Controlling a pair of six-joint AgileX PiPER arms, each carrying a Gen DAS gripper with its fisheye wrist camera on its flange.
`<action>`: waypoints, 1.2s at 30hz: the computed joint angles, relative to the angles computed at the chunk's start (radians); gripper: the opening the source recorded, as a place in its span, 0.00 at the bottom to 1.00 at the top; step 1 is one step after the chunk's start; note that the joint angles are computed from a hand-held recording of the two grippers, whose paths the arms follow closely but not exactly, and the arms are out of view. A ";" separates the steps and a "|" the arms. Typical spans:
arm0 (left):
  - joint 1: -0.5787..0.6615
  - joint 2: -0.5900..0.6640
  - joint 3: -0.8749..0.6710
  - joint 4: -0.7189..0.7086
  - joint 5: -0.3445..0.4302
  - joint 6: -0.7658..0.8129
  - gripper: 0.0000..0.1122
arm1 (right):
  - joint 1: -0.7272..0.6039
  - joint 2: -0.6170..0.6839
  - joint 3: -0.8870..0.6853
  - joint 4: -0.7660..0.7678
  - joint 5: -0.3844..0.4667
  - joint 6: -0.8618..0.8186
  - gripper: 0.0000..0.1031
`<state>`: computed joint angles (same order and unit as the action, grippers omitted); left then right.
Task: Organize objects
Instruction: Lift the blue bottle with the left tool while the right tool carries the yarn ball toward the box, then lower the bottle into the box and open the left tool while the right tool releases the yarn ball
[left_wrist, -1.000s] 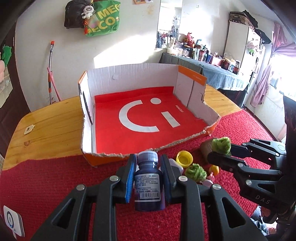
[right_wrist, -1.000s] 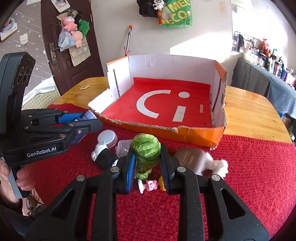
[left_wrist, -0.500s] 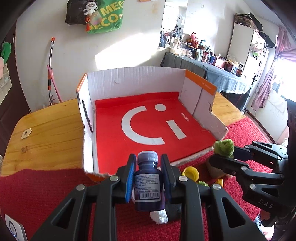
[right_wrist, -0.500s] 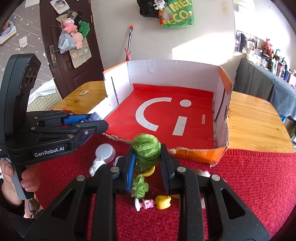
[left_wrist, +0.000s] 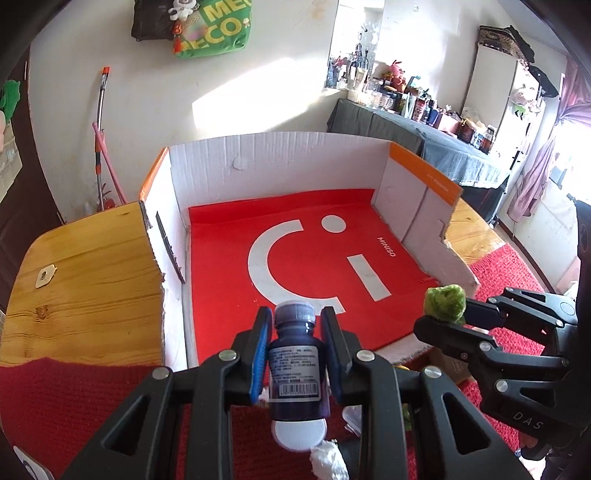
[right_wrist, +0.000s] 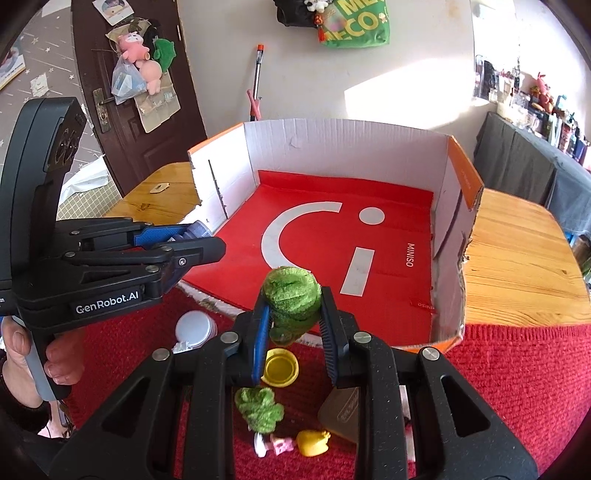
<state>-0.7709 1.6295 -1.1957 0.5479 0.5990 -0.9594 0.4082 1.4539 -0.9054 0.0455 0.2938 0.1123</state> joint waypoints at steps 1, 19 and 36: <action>0.009 0.009 -0.007 -0.016 -0.004 0.017 0.25 | -0.005 0.009 -0.007 0.014 0.002 -0.013 0.23; 0.112 0.172 -0.115 -0.219 -0.039 0.222 0.25 | -0.079 0.172 -0.133 0.167 0.053 -0.174 0.23; 0.109 0.218 -0.108 -0.131 -0.074 0.148 0.25 | -0.072 0.255 -0.181 0.002 0.051 -0.013 0.23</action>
